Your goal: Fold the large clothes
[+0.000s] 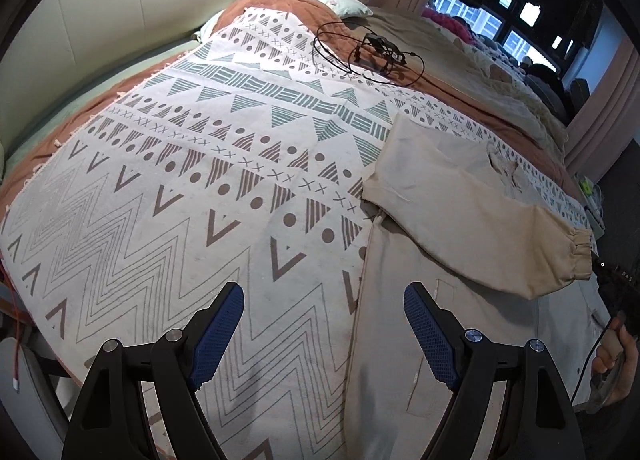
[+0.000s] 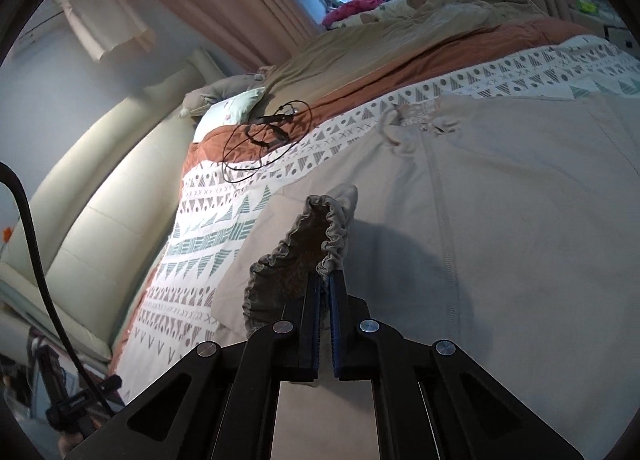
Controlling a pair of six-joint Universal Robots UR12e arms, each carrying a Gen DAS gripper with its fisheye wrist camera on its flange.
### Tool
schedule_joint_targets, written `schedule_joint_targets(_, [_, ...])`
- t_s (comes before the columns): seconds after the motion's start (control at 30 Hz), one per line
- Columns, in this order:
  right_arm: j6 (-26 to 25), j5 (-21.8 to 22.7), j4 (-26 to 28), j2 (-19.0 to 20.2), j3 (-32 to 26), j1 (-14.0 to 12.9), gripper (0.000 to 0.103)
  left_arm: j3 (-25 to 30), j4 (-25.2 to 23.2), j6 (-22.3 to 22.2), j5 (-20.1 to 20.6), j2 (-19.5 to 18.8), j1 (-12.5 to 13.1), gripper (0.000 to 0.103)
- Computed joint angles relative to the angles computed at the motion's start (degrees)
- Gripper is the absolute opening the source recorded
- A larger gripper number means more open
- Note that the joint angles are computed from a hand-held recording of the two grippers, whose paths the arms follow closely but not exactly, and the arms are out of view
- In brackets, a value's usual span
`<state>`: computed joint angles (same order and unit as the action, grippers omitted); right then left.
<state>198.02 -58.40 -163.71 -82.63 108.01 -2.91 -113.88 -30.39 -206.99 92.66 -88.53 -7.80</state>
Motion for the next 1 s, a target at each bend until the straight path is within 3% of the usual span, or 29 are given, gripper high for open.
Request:
schedule_joint_targets(0.17, [3.02,3.18,-1.43,0.61,0.70,-3.55,0.005,3.14,-0.21,0.28,0.56,-3.69,-1.33,0.083])
schedule_joint_targets(0.3, [4.83,1.18,-1.33,0.87,1.03,-5.58,0.005,6.05,-1.53,1.10,0.29,-7.06,-2.21,0.083])
schedule_joint_targets(0.4, [7.18,-0.62,3.12,1.41,0.71,-7.30,0.009,8.00,-2.07,2.15,0.58,-9.45,-2.75,0.083])
schedule_joint_targets(0.43, [7.94,-1.73,4.73,1.40,0.80,-7.84,0.019,8.51,-2.05,2.63,0.66,-10.16,-2.91,0.083])
schedule_joint_targets(0.47, [8.64,-2.44,6.17,1.36,0.91,-8.26,0.044,9.07,-2.24,3.20,0.88,-10.87,-3.08,0.083])
schedule_joint_targets(0.53, [10.65,-2.93,6.61,0.91,2.03,-9.25,0.072,10.20,-2.98,4.31,1.39,-12.16,-3.42,0.083])
schedule_joint_targets(0.6, [11.49,-2.49,6.57,0.37,3.11,-9.95,0.073,11.08,-3.37,5.19,1.80,-13.28,-3.63,0.083])
schedule_joint_targets(0.77, [8.04,2.29,12.05,0.15,3.48,-10.53,0.073,12.55,-3.42,7.04,2.38,-15.35,-3.69,0.081])
schedule_joint_targets(0.83, [6.59,6.30,14.84,0.24,3.61,-10.75,0.073,13.19,-3.94,7.50,2.54,-16.06,-3.64,0.075])
schedule_joint_targets(1.0, [2.16,6.61,19.61,1.11,2.30,-8.83,0.073,15.02,-5.96,8.12,2.11,-17.97,-3.44,0.059])
